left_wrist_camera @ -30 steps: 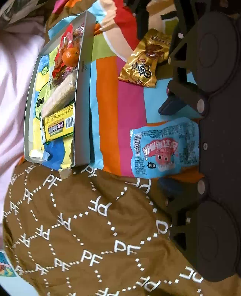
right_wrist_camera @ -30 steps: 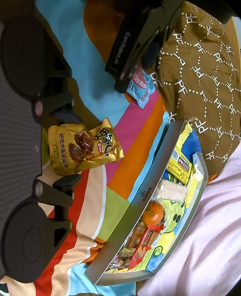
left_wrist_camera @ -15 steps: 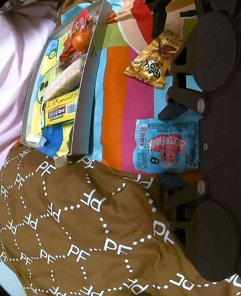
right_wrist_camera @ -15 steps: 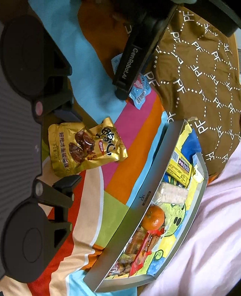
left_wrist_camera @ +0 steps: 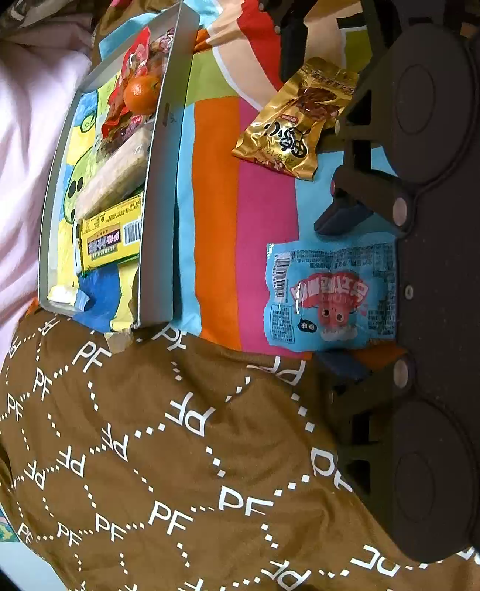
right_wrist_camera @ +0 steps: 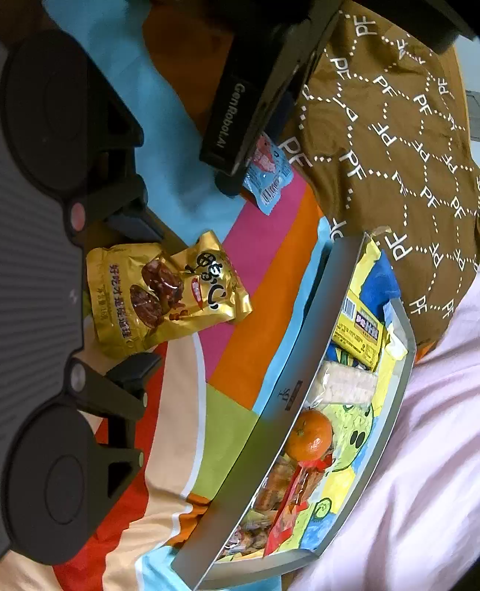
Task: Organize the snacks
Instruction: 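Grasp the blue candy pack with the left tool while the right tool grasps the gold bag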
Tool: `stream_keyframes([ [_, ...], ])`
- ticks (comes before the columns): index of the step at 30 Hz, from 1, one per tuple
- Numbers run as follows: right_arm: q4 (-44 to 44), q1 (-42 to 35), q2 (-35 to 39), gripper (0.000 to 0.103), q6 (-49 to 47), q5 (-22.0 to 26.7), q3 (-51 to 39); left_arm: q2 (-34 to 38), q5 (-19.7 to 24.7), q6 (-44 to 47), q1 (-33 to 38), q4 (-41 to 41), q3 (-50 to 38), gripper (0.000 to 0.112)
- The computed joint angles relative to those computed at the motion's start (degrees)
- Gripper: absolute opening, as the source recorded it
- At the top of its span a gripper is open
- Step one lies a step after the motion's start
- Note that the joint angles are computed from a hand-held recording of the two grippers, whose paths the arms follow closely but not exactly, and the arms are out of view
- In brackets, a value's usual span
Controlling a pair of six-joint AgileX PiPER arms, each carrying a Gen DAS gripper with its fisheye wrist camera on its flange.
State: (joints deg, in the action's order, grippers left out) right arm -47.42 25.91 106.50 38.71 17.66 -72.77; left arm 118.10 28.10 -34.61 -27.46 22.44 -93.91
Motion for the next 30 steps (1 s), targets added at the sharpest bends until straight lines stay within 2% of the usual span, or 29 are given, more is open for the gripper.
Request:
stream_keyframes([
  [7,-1.67,-0.12,0.54,0.076,2.27,-0.82,-0.13,0.56,0.53,2.57,-0.14,-1.08,-0.86,0.079],
  [12,0.15,-0.43,0.68,0.075,0.58,-1.47,-0.17,0.75,1.46,1.44,-0.49,0.07,-1.41,0.074],
  [14,4.62,-0.75,0.57,0.066,-3.73,-2.07,-0.27,0.75,1.91,1.86,-0.41,-0.32,-1.73,0.068],
  [15,4.71,-0.61,0.55,0.066,-3.84,-1.85,-0.34,0.66,1.99,2.32,-0.27,-0.9,-1.79,0.064],
  [21,2.54,-0.56,0.31,0.061,-1.19,-2.67,0.35,0.26,2.98,5.58,0.25,-4.78,-2.12,0.06],
  [24,-4.43,0.27,-0.16,0.051,5.27,-3.14,1.56,-0.18,3.05,4.63,-0.08,-4.64,-1.51,0.058],
  [27,-13.07,1.49,-0.25,0.048,12.35,-2.06,2.48,-1.14,2.28,1.91,-0.39,-3.64,0.17,0.056],
  [30,-10.54,0.96,-0.43,0.048,10.75,-2.79,2.57,-2.16,0.96,-0.3,-0.43,-3.16,2.11,0.055],
])
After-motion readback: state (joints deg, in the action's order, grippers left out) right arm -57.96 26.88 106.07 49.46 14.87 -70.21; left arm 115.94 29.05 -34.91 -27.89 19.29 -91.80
